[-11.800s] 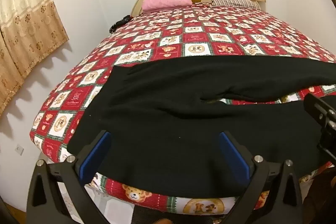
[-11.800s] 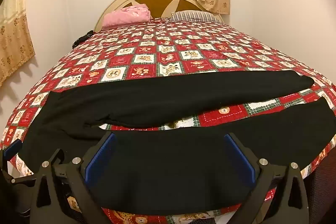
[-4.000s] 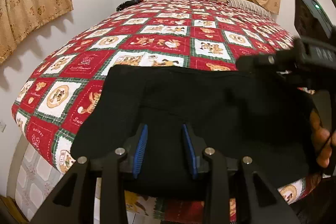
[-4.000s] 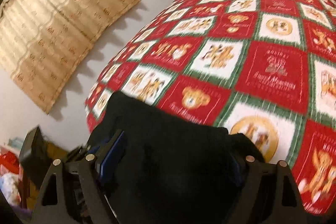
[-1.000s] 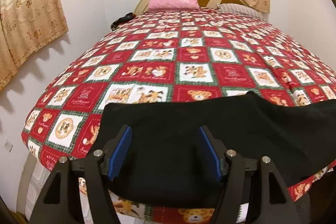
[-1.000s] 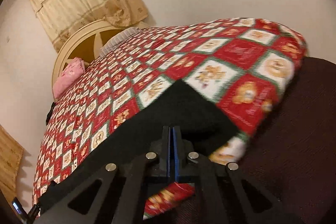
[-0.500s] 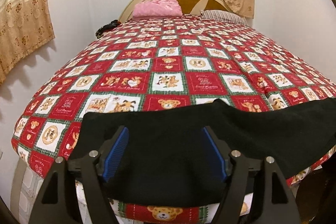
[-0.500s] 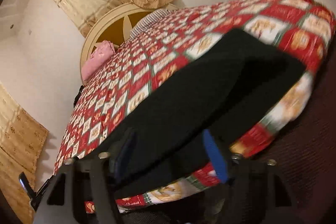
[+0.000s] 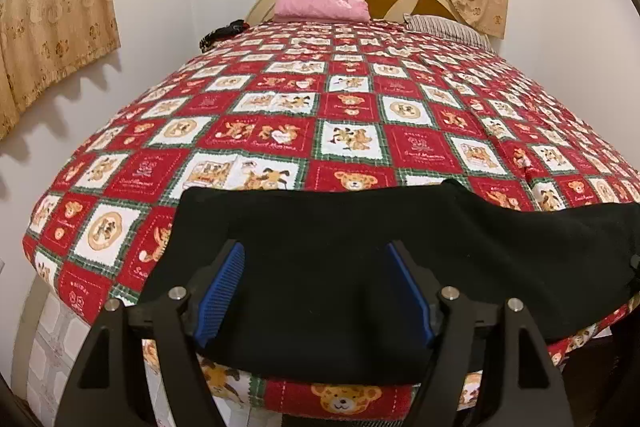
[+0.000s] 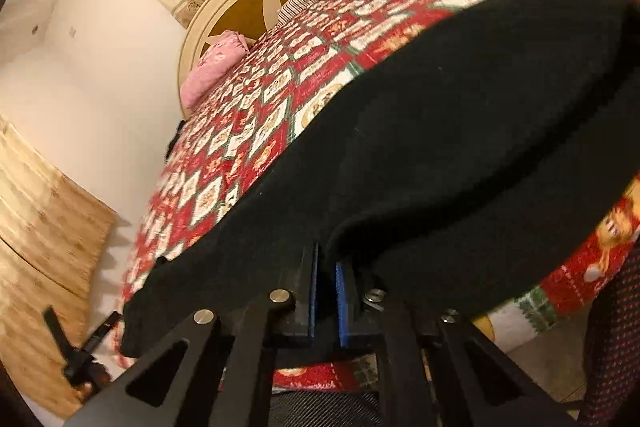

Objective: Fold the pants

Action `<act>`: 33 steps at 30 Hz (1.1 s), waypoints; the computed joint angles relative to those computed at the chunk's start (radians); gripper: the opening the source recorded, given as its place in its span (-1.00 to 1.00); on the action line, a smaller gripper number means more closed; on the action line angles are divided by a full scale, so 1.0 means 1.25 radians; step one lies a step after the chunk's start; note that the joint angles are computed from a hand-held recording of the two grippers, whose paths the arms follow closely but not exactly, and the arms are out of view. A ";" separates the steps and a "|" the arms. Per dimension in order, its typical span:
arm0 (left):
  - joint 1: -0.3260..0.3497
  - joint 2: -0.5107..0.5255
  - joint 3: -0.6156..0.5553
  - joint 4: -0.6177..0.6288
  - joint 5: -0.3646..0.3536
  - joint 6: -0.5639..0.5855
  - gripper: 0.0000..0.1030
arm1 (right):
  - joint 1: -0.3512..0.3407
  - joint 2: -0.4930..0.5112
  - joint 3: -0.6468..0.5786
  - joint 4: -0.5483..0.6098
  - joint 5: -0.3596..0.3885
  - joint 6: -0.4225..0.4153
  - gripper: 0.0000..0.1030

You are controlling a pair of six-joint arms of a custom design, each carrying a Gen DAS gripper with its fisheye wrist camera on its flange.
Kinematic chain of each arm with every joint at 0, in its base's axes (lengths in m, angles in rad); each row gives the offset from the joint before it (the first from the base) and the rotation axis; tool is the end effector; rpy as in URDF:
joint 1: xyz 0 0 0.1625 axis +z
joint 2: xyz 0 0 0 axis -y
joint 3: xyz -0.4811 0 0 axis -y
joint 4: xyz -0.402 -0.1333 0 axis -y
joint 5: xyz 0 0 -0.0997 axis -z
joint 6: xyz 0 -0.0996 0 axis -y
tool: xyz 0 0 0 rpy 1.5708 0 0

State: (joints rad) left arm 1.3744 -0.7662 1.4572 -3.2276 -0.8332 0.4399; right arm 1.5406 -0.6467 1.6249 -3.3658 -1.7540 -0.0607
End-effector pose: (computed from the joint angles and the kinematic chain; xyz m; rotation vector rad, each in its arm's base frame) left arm 0.0454 -0.7980 0.2800 0.2551 2.1480 -1.0038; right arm 0.0925 -0.7513 0.1246 -0.0661 -2.7000 1.1554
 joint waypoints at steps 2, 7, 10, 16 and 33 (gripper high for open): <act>0.000 0.000 -0.002 0.004 -0.004 -0.004 0.46 | 0.007 -0.016 0.024 -0.003 -0.012 -0.030 -0.87; -0.003 0.005 -0.007 0.016 -0.023 -0.002 0.46 | -0.001 -0.051 0.074 0.031 -0.033 -0.026 -0.87; -0.007 0.011 -0.013 0.028 -0.024 0.004 0.46 | -0.013 -0.062 0.089 0.039 -0.003 0.001 -0.81; -0.017 0.019 -0.009 0.022 -0.034 0.028 0.46 | 0.000 -0.133 0.147 -0.068 -0.052 -0.014 -0.68; -0.034 0.026 -0.010 0.008 -0.008 0.051 0.47 | -0.065 -0.123 0.020 -0.129 -0.137 0.037 -0.68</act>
State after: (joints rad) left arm 1.3315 -0.7334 1.4448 -3.2180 -0.8426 0.5037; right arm 1.4588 -0.8005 1.6498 -3.5266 -1.9259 -0.0147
